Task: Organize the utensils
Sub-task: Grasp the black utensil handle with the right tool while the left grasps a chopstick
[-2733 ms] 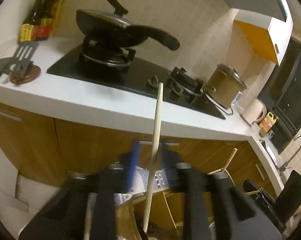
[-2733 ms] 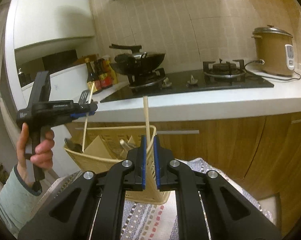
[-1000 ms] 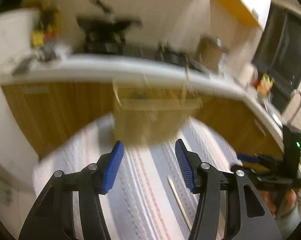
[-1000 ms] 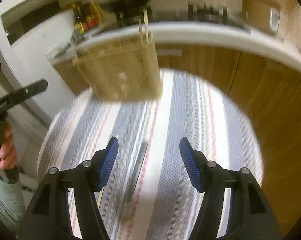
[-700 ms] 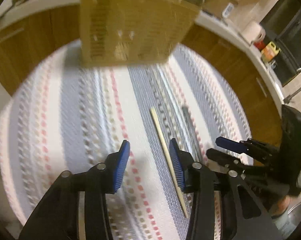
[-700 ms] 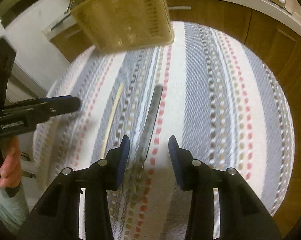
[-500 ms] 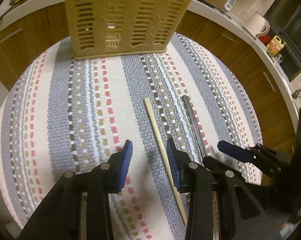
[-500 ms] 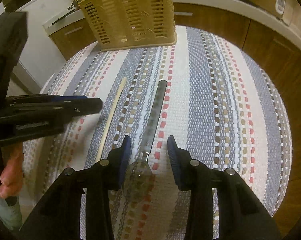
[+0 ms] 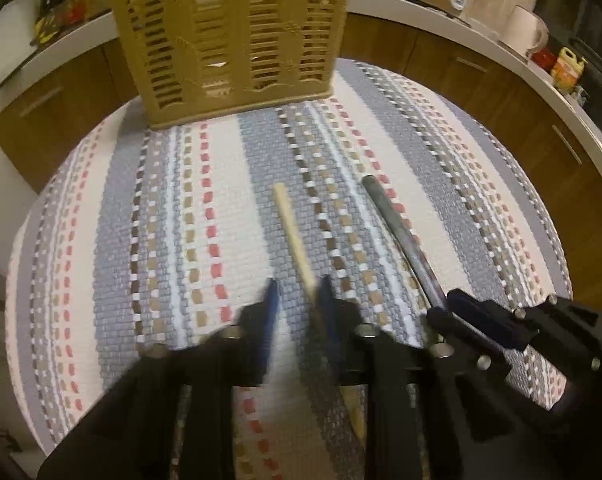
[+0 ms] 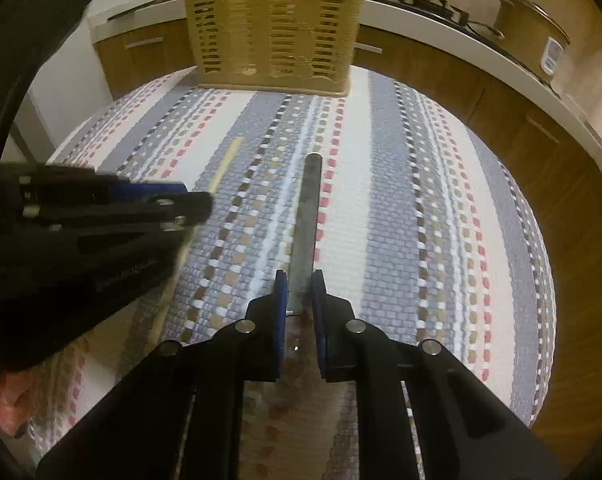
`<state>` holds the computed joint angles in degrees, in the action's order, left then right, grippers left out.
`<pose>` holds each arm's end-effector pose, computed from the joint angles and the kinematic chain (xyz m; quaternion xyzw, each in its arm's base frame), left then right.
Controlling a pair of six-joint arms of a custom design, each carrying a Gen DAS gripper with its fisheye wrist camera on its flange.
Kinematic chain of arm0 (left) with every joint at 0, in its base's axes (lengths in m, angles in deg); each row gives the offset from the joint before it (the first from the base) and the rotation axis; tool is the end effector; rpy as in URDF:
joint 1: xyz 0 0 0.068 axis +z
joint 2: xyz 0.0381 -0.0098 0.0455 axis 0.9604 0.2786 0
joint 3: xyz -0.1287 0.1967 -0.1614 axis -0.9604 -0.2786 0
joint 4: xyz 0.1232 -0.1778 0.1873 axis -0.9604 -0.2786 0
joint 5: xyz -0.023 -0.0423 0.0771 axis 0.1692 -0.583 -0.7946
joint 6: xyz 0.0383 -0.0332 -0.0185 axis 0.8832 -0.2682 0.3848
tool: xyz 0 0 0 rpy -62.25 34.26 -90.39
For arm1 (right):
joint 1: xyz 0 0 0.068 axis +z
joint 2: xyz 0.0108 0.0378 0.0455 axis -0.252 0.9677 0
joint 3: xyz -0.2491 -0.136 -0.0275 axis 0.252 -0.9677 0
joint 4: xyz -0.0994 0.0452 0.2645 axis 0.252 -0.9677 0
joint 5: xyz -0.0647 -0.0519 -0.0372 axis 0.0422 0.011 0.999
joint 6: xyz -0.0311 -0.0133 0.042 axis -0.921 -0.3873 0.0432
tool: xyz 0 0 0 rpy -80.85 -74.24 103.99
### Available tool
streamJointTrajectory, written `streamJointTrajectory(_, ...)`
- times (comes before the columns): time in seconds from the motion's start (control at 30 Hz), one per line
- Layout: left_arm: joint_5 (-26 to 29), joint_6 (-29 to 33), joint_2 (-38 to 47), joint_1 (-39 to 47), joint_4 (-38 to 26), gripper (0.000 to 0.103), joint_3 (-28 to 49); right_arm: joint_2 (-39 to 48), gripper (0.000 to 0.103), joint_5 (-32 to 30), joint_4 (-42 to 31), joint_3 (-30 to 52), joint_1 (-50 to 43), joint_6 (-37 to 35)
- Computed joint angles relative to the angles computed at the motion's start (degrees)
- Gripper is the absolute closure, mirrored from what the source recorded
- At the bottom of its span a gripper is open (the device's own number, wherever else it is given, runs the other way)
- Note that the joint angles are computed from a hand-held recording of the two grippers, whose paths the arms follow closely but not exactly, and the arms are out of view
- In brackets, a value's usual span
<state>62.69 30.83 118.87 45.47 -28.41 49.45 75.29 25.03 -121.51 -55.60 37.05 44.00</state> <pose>0.2501 -0.1435 0.1674 0.3332 0.9024 -0.1425 0.2330 0.1431 0.1493 0.1636 0.1060 0.9447 -0.0552 0.3052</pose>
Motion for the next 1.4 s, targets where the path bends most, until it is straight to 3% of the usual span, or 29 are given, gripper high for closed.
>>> streamJointTrajectory(0.23,4.45,0.67,-0.33,5.0,-2.61,0.103,1.98,-7.69,0.093,-2.55,-0.72,-2.65,-5.13,-2.45)
streamJointTrajectory(0.43,13.45,7.0,5.72,14.4,-12.37,0.103,9.43,-8.32,0.093,-8.86,1.33,-3.55,-11.49,-7.89)
streamJointTrajectory(0.57,19.74,11.27,7.77,17.01,-17.93,0.099,12.49,-7.24,0.093,-7.56,-0.66,-2.55,-12.01,-7.93)
streamJointTrajectory(0.77,15.28,7.32,7.38,10.16,-14.36,0.08,10.92,-10.48,0.093,-8.4,-3.07,-3.93,-14.9,-7.98)
streamJointTrajectory(0.9,6.56,4.51,7.36,3.28,-8.38,0.081,8.99,-13.01,0.093,-8.91,-4.54,-4.79,-15.74,-8.47)
streamJointTrajectory(0.93,2.39,4.32,6.17,1.06,-6.78,0.085,7.8,-13.53,0.093,-9.6,-4.56,-4.97,-16.23,-9.02)
streamJointTrajectory(0.97,-1.91,3.81,5.4,-0.91,-5.24,0.096,6.82,-13.89,0.093,-10.38,-4.3,-5.14,-16.89,-9.69)
streamJointTrajectory(1.03,-4.7,3.92,4.94,-2.94,-4.16,0.097,6.16,-14.79,0.093,-12.01,-4.0,-5.3,-18.25,-11.15)
streamJointTrajectory(1.2,-1.28,3.41,4.41,0.44,-6.64,0.1,7.69,-18.22,0.092,-21.17,-1.57,-6.56,-24.72,-14.79)
streamJointTrajectory(1.4,2.78,5.57,8.31,6.29,-10.97,0.1,11.43,-15.51,0.092,-24.43,-2.24,-4.43,-27.01,-17.63)
